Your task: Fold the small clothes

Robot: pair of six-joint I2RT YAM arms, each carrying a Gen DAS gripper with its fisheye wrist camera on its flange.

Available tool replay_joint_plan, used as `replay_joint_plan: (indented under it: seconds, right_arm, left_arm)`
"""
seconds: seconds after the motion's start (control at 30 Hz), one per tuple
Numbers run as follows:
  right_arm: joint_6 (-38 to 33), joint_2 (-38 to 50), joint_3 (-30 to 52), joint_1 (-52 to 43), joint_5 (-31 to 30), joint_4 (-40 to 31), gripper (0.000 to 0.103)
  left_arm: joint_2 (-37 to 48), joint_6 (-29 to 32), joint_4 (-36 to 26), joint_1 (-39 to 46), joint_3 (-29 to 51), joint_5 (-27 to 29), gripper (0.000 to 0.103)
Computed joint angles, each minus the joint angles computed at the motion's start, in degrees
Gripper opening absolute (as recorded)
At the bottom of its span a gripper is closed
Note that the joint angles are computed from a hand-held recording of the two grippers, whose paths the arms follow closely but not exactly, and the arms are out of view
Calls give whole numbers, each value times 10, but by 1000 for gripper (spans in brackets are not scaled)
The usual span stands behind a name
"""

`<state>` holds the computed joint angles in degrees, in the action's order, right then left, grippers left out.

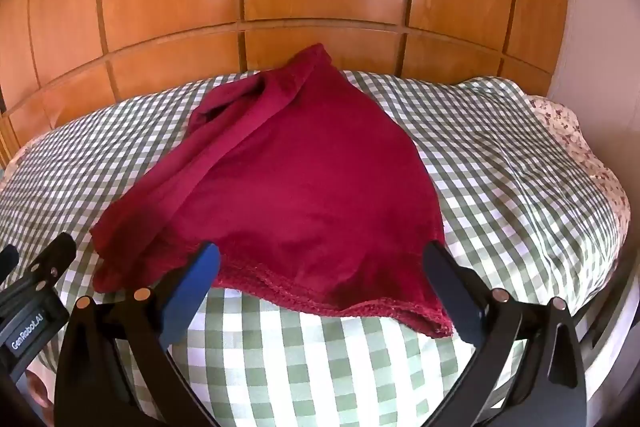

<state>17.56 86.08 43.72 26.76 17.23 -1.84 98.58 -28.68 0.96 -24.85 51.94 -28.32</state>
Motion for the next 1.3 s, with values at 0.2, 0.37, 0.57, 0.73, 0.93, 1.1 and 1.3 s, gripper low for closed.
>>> replay_joint_plan:
  seconds: [0.2, 0.37, 0.57, 0.73, 0.93, 1.1, 1.3]
  right_arm:
    - [-5, 1, -12, -14, -18, 17, 101]
    - [0, 0, -6, -14, -15, 10, 101]
    - [-5, 10, -9, -16, -19, 19, 101]
    - [-8, 17, -7, -11, -16, 22, 101]
    - [-11, 18, -12, -11, -20, 27, 101]
    - [-13, 16, -12, -8, -16, 27, 101]
    - [-13, 13, -9, -8, -22, 21, 101]
  left_arm:
    - [8, -7, 4, -2, -1, 2, 99]
    - [11, -11, 12, 0, -6, -8, 99]
    - [19, -14, 15, 7, -8, 8, 99]
    - [19, -13, 15, 6, -8, 12, 99]
    - [19, -14, 12, 6, -6, 13, 99]
    - [18, -13, 11, 6, -6, 13, 99]
    - [21, -10, 2, 3, 1, 11, 99]
